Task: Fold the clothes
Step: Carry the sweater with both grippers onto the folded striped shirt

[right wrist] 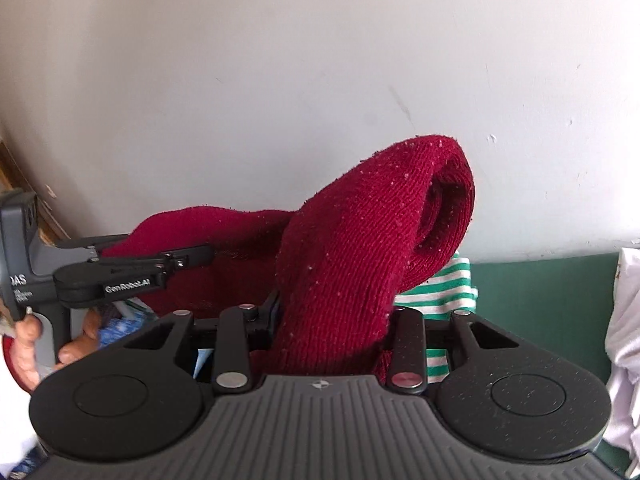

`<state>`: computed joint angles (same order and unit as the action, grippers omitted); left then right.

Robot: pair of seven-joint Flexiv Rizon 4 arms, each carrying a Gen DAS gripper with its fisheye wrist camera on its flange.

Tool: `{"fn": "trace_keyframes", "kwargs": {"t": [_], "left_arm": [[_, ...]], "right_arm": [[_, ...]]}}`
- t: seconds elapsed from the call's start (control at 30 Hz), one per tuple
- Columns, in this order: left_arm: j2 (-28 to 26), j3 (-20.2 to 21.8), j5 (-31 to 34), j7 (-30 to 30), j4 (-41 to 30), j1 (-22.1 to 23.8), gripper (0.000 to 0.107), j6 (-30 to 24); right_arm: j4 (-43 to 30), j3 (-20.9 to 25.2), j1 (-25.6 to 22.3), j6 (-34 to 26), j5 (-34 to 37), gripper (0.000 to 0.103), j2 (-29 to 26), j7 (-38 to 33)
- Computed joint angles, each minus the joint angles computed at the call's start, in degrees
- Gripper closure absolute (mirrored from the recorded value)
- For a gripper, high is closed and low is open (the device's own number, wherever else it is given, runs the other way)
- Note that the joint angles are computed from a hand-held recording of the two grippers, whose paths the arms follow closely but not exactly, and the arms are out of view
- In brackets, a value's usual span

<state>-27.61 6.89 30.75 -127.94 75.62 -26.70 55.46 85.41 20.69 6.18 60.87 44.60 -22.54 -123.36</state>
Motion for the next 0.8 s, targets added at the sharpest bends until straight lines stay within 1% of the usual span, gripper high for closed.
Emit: {"fn": "trace_keyframes", "kwargs": {"t": [0.03,0.13,0.2,0.23,0.27,0.33,0.37,0.4,0.43,0.47,0.5,0.57,0.63,0.73,0.8], "left_arm": [[-0.7,-0.5,-0.8,0.8,0.3,0.8,0.068,0.3],[-1.4,-1.6,-3.6,2.7,3.7,3.0,0.061,4.7],[-0.8,-1.8,-5.5,2.8,7.5,4.1,0.049,9.6],[-0.6,-1.8,-6.6,2.8,9.5,4.8,0.038,12.4],[-0.2,-2.1,-8.3,2.7,11.8,5.7,0.035,15.5],[0.4,-3.4,-12.4,3.4,15.8,7.4,0.033,21.2],[0.6,-4.0,-14.1,4.3,17.3,8.0,0.025,23.1],[0.7,-4.3,-15.4,4.8,18.5,8.3,0.022,24.7],[0.2,-3.4,-17.6,6.7,17.8,7.0,0.015,24.7],[0.6,-4.0,-16.9,6.6,18.9,7.4,0.013,25.5],[1.0,-3.9,-17.4,7.4,20.3,7.1,0.012,26.6],[1.5,-6.3,-20.3,10.7,23.1,8.3,0.012,29.3],[1.5,-4.2,-19.5,11.4,23.9,5.9,0.012,30.4],[0.3,0.9,-17.9,12.2,23.3,1.0,0.008,31.0],[-0.8,4.0,-17.0,12.5,22.7,-1.7,0.008,31.4]], "right_arm": [[-0.4,-0.3,0.3,0.3,-0.2,0.063,-1.1,0.2],[-1.2,-0.7,0.8,1.6,-1.3,0.063,-3.9,1.5],[-1.4,0.0,0.1,2.1,-1.5,0.063,-5.2,1.4],[-1.1,0.3,0.1,2.9,-1.7,0.063,-5.4,1.6],[-0.8,0.6,0.2,3.5,-2.0,0.063,-5.6,1.7],[-0.6,1.3,-1.1,3.6,-1.8,0.063,-5.9,1.6],[-0.6,1.6,-1.6,3.5,-1.6,0.063,-6.0,1.5],[-0.6,1.7,-2.1,3.3,-1.5,0.063,-6.2,1.7],[-0.6,1.6,-2.1,3.5,-1.7,0.063,-6.5,2.0],[-0.7,1.5,-2.2,3.7,-2.0,0.063,-6.8,2.3],[-0.8,1.5,-2.2,3.9,-2.2,0.063,-7.1,2.6],[-0.4,1.7,-2.3,4.2,-2.6,0.062,-7.2,3.3],[-0.5,2.1,-2.2,4.6,-3.1,0.062,-7.5,3.2],[-1.0,2.4,-2.4,4.8,-3.1,0.062,-7.9,4.2],[-1.2,2.3,-2.2,4.6,-3.9,0.062,-7.7,5.6]]}}
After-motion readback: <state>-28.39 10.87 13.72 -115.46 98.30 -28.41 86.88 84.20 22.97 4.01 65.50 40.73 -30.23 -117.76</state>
